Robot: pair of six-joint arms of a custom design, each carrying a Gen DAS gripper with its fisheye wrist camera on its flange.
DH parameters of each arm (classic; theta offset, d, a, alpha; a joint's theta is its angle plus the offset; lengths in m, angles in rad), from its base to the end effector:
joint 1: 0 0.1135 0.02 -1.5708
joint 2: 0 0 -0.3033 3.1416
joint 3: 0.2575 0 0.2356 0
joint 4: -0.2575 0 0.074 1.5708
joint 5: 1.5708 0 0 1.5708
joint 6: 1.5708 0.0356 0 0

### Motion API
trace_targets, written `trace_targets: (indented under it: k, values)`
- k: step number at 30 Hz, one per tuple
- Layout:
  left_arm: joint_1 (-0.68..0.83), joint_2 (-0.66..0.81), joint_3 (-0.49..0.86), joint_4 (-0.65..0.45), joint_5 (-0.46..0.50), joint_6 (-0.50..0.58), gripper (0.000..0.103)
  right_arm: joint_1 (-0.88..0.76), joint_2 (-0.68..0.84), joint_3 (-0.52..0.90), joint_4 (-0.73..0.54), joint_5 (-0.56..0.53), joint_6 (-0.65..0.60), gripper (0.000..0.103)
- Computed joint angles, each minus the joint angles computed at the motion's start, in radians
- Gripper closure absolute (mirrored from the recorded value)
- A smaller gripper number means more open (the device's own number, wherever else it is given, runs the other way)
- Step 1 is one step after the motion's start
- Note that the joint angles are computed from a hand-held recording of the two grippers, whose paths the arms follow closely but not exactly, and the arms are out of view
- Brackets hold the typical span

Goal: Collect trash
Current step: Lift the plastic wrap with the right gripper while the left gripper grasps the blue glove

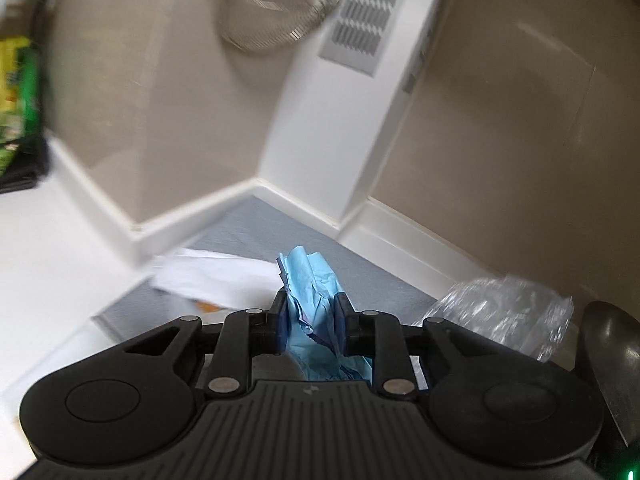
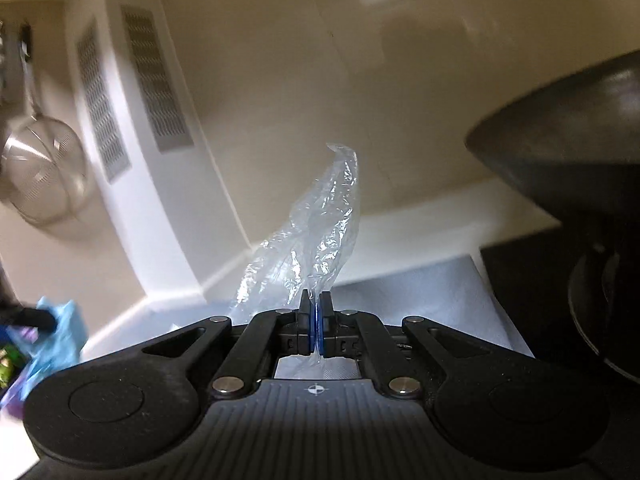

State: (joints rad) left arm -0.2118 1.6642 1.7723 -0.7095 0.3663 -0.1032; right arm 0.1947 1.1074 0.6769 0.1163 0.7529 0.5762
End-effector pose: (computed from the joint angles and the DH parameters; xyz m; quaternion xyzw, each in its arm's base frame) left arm 0.3461 -0.0875 0.4390 0.1320 0.8641 -0.2310 0.4272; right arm 0.2123 0.0171 0.3134 0.3548 0.6978 -0.0701 0.6183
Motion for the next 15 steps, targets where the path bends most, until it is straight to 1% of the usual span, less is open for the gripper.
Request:
trace_targets:
  k: [3, 4, 7, 9, 10, 13, 14, 15]
  values:
    - [0.087, -0.094, -0.074, -0.012, 0.029, 0.038, 0.078, 0.023, -0.016, -0.023, 0.067, 0.029, -0.047, 0.101]
    - [0.134, -0.138, -0.099, -0.032, 0.055, 0.060, 0.078, 0.032, -0.023, -0.031, 0.093, 0.037, -0.066, 0.101]
    - [0.302, -0.241, -0.141, -0.119, 0.158, 0.135, 0.078, 0.070, -0.052, -0.066, 0.193, 0.071, -0.131, 0.101]
    - [0.442, -0.291, -0.148, -0.204, 0.246, 0.214, 0.078, 0.111, -0.081, -0.094, 0.258, 0.091, -0.184, 0.101]
    - [0.532, -0.311, -0.143, -0.265, 0.302, 0.282, 0.078, 0.147, -0.096, -0.091, 0.250, 0.125, -0.196, 0.101]
    - [0.777, -0.327, -0.136, -0.435, 0.434, 0.506, 0.078, 0.300, -0.173, -0.045, 0.138, 0.233, -0.186, 0.101]
    - [0.898, -0.312, -0.111, -0.541, 0.493, 0.628, 0.078, 0.373, -0.205, -0.033, 0.118, 0.277, -0.205, 0.101]
    - [0.969, -0.299, -0.102, -0.604, 0.517, 0.710, 0.078, 0.467, -0.230, -0.025, 0.124, 0.345, -0.249, 0.101]
